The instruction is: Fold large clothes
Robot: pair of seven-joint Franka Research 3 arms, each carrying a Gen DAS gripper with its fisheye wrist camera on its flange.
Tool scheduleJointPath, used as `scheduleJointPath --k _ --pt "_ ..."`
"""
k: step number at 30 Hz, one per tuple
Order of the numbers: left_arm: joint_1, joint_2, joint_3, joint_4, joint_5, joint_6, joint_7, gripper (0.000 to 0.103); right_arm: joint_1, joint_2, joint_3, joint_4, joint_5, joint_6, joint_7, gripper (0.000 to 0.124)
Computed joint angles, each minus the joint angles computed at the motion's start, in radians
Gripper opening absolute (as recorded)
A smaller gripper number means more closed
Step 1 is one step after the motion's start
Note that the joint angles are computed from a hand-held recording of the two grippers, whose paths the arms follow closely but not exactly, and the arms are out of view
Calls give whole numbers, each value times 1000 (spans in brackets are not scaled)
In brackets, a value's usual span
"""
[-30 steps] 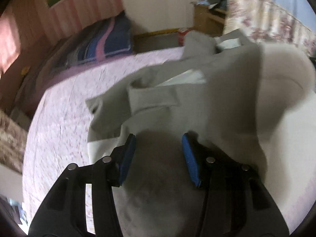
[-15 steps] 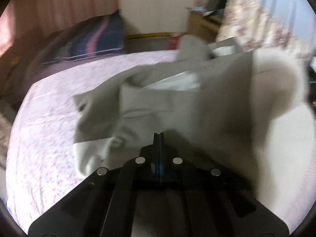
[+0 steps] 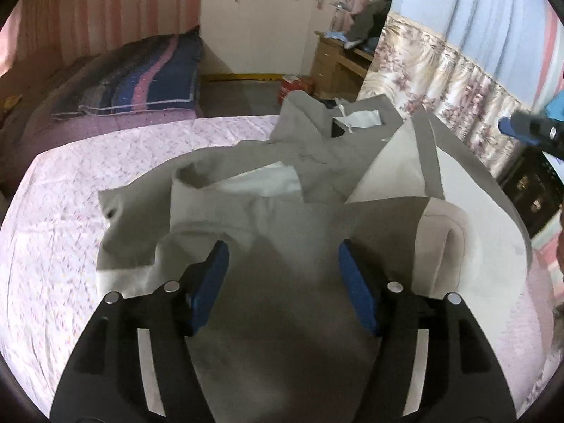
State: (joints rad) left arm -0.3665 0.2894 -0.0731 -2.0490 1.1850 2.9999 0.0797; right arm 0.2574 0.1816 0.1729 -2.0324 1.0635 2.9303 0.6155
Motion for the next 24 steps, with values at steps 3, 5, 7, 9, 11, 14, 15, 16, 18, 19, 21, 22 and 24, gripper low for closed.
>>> scheduleJointPath --k 3,5,7,9,11,14,15,16,18,19,21,22,24 --pt "-12 -95 20 -87 57 -77 -174 65 39 26 -4 20 -111 -4 85 77" --pt "16 -202 28 -185 152 -101 -310 69 49 34 10 23 -134 -4 108 77" --pt "58 -310 25 -281 142 -184 -289 73 80 52 4 35 -205 3 192 77" --pt "115 -383 36 -349 142 -186 -244 75 122 74 -15 54 -330 -9 311 77" --pt "168 -418 55 -393 99 -139 -177 78 203 110 -83 95 -548 -43 493 77" --pt "245 -460 67 -446 111 -89 -159 82 267 197 -139 217 -755 -159 657 77" --pt "269 -468 66 -456 123 -75 -165 82 279 221 -151 248 -805 -190 698 77" --pt "291 -474 67 -467 128 -53 -165 82 285 250 -156 286 -843 -232 733 77" --pt "340 -477 65 -483 168 3 -202 83 284 295 -150 344 -891 -319 785 73" --pt "362 -473 61 -485 184 22 -218 83 272 304 -133 349 -895 -331 791 56" --pt "403 -468 50 -490 214 49 -245 83 237 317 -88 359 -872 -365 776 20" --pt "426 -465 47 -493 232 66 -261 83 233 314 -81 350 -873 -353 778 17" --pt "462 -458 30 -493 255 78 -283 83 221 294 -60 317 -857 -301 767 11"
